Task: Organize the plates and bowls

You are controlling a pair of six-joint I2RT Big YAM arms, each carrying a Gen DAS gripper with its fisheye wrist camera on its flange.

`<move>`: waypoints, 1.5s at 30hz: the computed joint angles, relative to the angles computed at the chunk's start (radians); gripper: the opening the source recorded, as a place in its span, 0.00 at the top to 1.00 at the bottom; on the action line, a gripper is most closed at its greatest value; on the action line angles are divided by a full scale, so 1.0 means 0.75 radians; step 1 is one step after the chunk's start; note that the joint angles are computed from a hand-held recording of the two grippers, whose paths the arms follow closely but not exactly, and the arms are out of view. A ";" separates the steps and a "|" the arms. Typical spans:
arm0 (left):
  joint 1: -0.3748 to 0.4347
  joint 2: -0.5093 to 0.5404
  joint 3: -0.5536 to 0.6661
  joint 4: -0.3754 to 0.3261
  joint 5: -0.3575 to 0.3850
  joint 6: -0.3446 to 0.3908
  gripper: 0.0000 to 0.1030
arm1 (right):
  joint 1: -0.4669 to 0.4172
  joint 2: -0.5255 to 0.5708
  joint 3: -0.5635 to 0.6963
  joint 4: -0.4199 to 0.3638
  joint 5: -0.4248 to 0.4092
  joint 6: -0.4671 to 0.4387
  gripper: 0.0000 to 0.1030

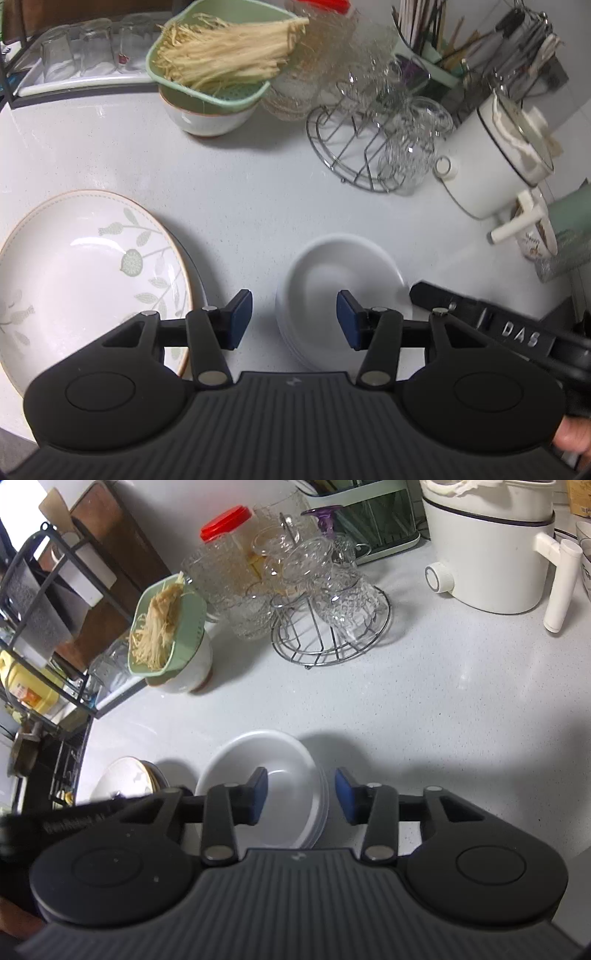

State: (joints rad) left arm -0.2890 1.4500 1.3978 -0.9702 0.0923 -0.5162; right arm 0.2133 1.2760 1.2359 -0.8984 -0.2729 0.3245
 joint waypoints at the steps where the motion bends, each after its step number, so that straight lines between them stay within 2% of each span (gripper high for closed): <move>1: 0.000 0.002 -0.007 0.010 0.013 0.001 0.45 | -0.004 0.003 -0.003 0.010 -0.008 0.005 0.57; 10: -0.027 0.069 -0.034 0.033 0.005 0.021 0.46 | -0.042 0.046 -0.061 0.026 -0.093 0.109 0.58; 19: -0.017 0.102 -0.076 0.141 0.053 0.024 0.46 | -0.051 0.080 -0.077 0.059 -0.142 0.204 0.62; 21: -0.021 0.113 -0.073 0.141 0.039 0.013 0.48 | -0.054 0.092 -0.075 0.071 -0.151 0.220 0.64; 25: -0.028 0.137 -0.067 0.134 0.023 0.013 0.62 | -0.051 0.105 -0.074 0.087 -0.171 0.218 0.75; 26: -0.026 0.137 -0.070 0.138 0.035 0.008 0.64 | -0.050 0.105 -0.075 0.090 -0.178 0.217 0.79; 28: -0.028 0.134 -0.070 0.135 0.027 0.003 0.66 | -0.040 0.104 -0.072 0.085 -0.169 0.212 0.80; 35: -0.027 0.086 -0.074 0.098 0.048 -0.020 0.67 | -0.037 0.058 -0.079 0.065 -0.165 0.212 0.80; 45: -0.075 -0.051 -0.094 0.026 0.066 -0.014 0.67 | -0.052 -0.111 -0.130 -0.016 -0.167 0.223 0.80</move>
